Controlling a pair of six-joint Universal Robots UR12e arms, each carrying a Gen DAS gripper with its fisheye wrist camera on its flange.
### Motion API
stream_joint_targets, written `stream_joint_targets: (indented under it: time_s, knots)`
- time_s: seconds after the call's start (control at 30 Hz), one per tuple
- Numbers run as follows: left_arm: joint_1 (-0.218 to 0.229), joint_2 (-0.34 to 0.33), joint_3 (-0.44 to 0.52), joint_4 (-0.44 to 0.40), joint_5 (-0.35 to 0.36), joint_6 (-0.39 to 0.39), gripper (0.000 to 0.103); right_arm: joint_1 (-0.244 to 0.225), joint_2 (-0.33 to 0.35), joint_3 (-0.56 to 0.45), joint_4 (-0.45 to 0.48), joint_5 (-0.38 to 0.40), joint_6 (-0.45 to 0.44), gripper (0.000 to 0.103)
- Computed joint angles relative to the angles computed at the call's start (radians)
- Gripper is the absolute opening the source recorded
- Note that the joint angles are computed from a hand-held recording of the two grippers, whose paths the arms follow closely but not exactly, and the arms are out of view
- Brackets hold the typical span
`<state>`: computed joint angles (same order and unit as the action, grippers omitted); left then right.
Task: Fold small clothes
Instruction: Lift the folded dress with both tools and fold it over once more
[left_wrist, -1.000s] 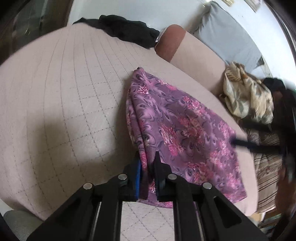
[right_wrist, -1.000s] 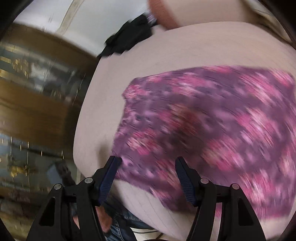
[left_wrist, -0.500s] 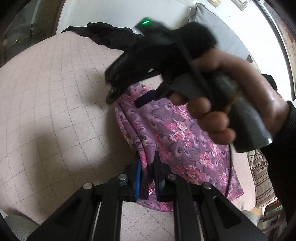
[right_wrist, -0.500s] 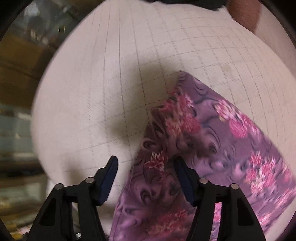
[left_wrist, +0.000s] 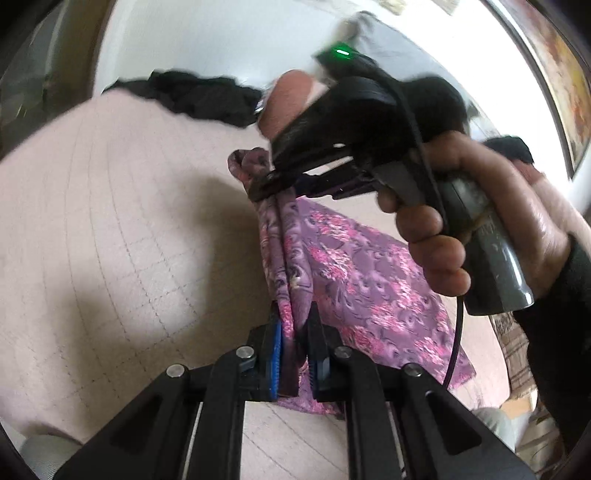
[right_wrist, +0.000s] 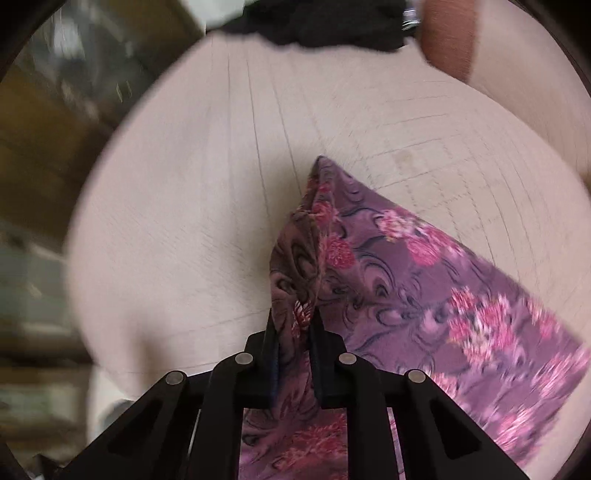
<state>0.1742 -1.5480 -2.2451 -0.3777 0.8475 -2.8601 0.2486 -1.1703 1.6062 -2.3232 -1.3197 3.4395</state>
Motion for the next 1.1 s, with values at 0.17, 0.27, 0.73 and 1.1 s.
stream_joint_targets:
  time_s: [0.17, 0.27, 0.73, 1.1]
  knots:
    - [-0.058, 0.084, 0.002, -0.025, 0.047, 0.054, 0.011, -0.096, -0.147, 0.242, -0.337, 0.185, 0.127, 0.014]
    - [-0.127, 0.111, 0.01, -0.022, 0.098, 0.09, 0.011, -0.141, -0.207, 0.344, -0.503, 0.246, 0.21, 0.014]
    - [-0.483, 0.003, 0.12, -0.088, 0.301, 0.191, 0.011, -0.47, -0.397, 0.67, -0.723, 0.512, 0.252, 0.014]
    - [-0.594, -0.147, 0.199, -0.149, 0.375, 0.133, 0.011, -0.591, -0.277, 0.734, -0.77, 0.607, 0.248, 0.014]
